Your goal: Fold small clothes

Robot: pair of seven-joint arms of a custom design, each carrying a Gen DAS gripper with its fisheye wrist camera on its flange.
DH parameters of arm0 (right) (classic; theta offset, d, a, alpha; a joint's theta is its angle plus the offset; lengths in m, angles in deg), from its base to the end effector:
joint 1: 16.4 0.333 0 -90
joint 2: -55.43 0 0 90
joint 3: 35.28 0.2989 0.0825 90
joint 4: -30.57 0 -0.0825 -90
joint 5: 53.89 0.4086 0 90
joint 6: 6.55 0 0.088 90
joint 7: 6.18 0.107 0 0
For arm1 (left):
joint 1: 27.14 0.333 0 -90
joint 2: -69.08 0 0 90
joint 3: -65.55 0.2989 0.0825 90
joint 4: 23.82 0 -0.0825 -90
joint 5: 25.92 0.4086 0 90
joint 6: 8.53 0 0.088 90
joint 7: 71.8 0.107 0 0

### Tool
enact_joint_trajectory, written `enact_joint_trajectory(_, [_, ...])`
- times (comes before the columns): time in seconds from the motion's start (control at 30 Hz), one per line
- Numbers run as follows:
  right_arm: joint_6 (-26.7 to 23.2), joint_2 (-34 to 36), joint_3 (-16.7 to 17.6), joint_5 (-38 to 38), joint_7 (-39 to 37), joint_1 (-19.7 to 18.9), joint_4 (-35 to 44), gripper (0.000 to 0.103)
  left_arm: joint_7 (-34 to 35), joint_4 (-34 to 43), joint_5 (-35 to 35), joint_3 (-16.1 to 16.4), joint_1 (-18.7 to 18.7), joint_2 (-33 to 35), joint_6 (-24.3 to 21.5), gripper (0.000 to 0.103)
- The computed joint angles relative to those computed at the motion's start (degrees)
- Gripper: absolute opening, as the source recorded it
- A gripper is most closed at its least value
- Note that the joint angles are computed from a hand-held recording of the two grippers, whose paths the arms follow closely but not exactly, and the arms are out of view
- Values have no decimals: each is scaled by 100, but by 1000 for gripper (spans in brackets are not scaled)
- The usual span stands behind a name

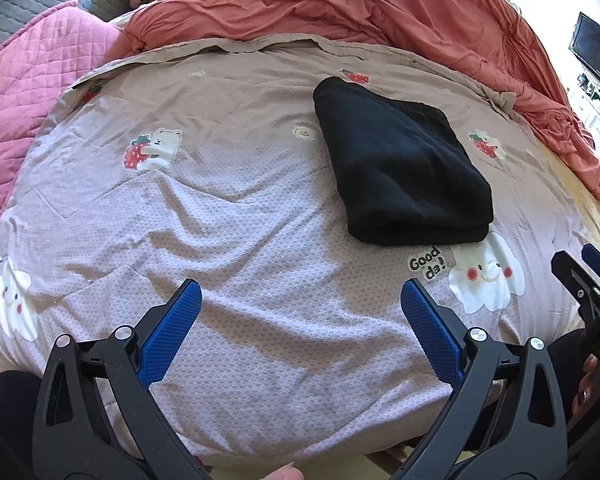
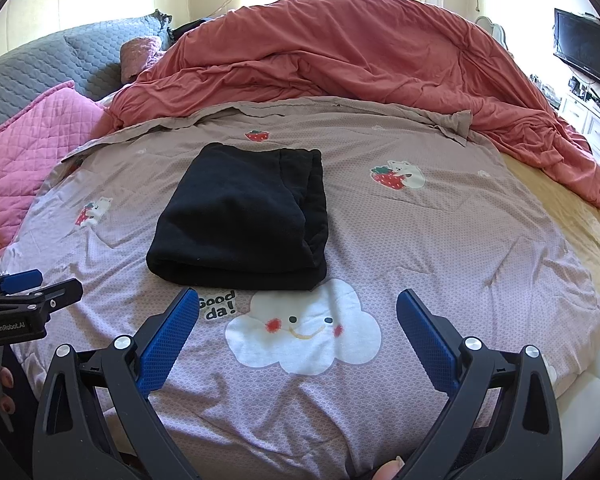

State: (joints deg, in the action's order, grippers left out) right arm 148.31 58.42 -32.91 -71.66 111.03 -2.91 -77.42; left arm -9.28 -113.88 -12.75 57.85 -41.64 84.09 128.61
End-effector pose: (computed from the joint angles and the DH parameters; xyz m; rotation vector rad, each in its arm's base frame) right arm 0.6187 0.1861 0.5403 -1.7621 1.7109 -0.6653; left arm 0.6564 -0.2549 0.5314 -1.9049 1.9373 -0.6554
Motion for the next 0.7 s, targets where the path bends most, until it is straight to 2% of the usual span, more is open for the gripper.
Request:
enact_joint_trajectory(0.17, [221, -139, -70, -126, 367, -70, -149, 98, -60, 36, -85, 8, 33, 16, -77, 94])
enact_joint_trajectory(0.27, [393, -365, -143, -100, 715, -194, -326, 98, -63, -45, -418, 8, 176, -40, -38, 94])
enact_joint_trajectory(0.43, [352, -1035, -278, -1051, 2127, -787, -834, 98, -481, -66, -266, 262, 414, -91, -18, 94])
enact_joint_trajectory(0.53, [-167, -1597, -300, -2001, 3401, -1518, -1410, 98, -864, 152, -48, 537, 700, 49, -298, 94])
enact_joint_trajectory(0.63, [-980, -1930, -275, -2766, 4266, -2133, -1905, 98, -1322, 661, 505, 863, 932, 370, -1016, 94])
enact_joint_trajectory(0.67, [-1429, -1988, -344, -2853, 4450, -2316, -2086, 98, -1426, 876, 719, 987, 1027, 521, -1277, 94])
enact_joint_trajectory(0.7, [-1653, -2000, -436, -2879, 4564, -2437, -2226, 98, -1504, 1086, 854, 1046, 1092, 655, -1498, 94])
